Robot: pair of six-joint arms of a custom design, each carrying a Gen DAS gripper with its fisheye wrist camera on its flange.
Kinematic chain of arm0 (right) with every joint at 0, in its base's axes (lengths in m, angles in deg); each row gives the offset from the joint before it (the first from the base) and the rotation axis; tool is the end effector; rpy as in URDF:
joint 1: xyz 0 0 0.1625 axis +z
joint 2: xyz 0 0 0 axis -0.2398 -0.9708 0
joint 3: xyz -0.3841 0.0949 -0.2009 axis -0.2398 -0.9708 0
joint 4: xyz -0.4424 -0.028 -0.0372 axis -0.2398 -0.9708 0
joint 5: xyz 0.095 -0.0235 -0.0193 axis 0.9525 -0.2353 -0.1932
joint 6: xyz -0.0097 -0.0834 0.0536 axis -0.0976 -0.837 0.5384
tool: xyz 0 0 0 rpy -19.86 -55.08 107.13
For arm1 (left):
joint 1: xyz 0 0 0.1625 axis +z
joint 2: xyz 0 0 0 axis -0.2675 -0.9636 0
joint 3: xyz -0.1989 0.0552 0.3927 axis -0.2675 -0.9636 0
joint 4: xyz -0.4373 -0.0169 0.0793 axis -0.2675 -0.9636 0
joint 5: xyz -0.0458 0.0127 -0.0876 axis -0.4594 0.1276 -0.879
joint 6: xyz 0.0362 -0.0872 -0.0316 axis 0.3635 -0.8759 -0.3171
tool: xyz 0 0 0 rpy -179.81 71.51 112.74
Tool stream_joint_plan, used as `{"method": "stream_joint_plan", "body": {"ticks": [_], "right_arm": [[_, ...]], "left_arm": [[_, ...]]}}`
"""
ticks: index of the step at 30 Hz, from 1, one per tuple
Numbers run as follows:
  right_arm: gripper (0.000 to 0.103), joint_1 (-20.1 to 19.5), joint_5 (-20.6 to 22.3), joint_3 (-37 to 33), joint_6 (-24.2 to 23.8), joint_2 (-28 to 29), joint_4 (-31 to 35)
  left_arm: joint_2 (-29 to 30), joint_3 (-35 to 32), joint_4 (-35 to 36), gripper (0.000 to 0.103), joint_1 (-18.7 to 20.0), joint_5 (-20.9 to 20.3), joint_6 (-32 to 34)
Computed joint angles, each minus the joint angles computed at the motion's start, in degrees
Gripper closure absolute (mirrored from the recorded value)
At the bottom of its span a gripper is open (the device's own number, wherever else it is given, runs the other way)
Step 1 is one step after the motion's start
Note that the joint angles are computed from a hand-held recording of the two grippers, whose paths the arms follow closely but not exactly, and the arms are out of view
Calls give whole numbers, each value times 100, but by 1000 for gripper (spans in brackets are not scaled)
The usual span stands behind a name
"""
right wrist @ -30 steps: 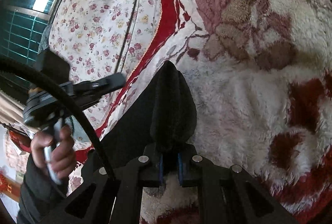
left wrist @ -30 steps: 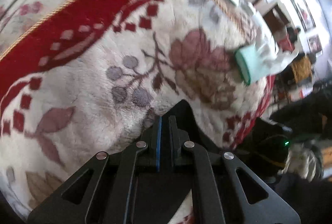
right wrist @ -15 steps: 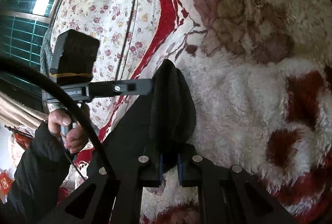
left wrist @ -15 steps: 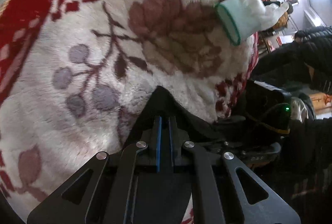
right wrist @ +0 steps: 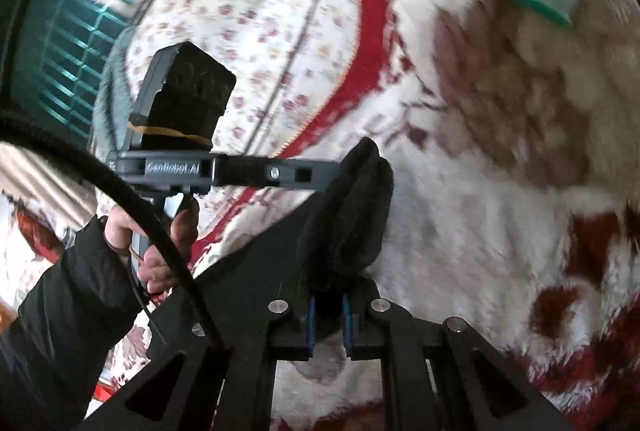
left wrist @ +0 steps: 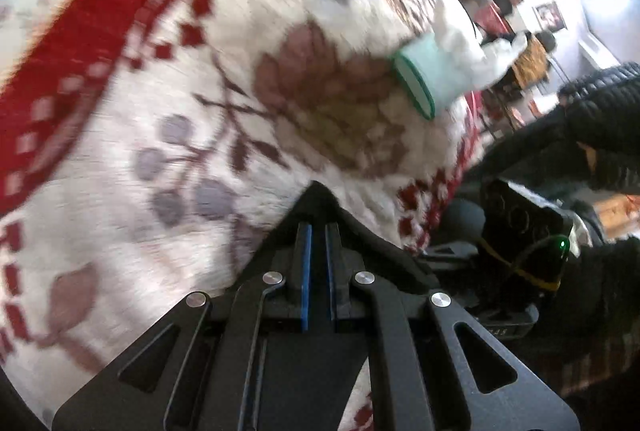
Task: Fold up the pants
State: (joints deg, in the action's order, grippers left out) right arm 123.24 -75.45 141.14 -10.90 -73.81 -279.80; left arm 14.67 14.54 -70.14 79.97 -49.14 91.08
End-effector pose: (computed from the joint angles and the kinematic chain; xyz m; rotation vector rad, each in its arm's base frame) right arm 0.2843 -0.5034 0.0825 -0.0956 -2.8223 1.2151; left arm -0.2088 -0.7425 0.2277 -1.2660 -2.8128 -0.5608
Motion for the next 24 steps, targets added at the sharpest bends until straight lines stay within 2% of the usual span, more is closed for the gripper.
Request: {"method": "stream_joint_plan", "body": {"ticks": [2,5,8,10,13,17,21,24], "right_arm": [[94,-7,-33,-14,38,4,38],[94,39,-169,-55,90,-1,144],[94,163,-461,-149,23,16,350],[94,300,-811,-288,-169,101,503],[94,584,-1483,-520,-761,358,473],[94,936,-2351,-894,-1744,833,322],[94,979,-2415,-940,-1997,922,266],[94,914,-2280,-875,-1912,837,302]], "left_arm": [[-138,123,-339,99,26,138,-199],[-259,269,-624,99,81,109,-380],[-330,355,-635,99,55,81,-541],[-283,267,-524,99,-16,187,-898],[-127,29,-309,99,-197,498,-1980],[124,-356,193,99,-362,448,-2735],[281,-468,698,99,-678,789,-3047],[325,-377,961,99,-937,1493,-3481]]}}
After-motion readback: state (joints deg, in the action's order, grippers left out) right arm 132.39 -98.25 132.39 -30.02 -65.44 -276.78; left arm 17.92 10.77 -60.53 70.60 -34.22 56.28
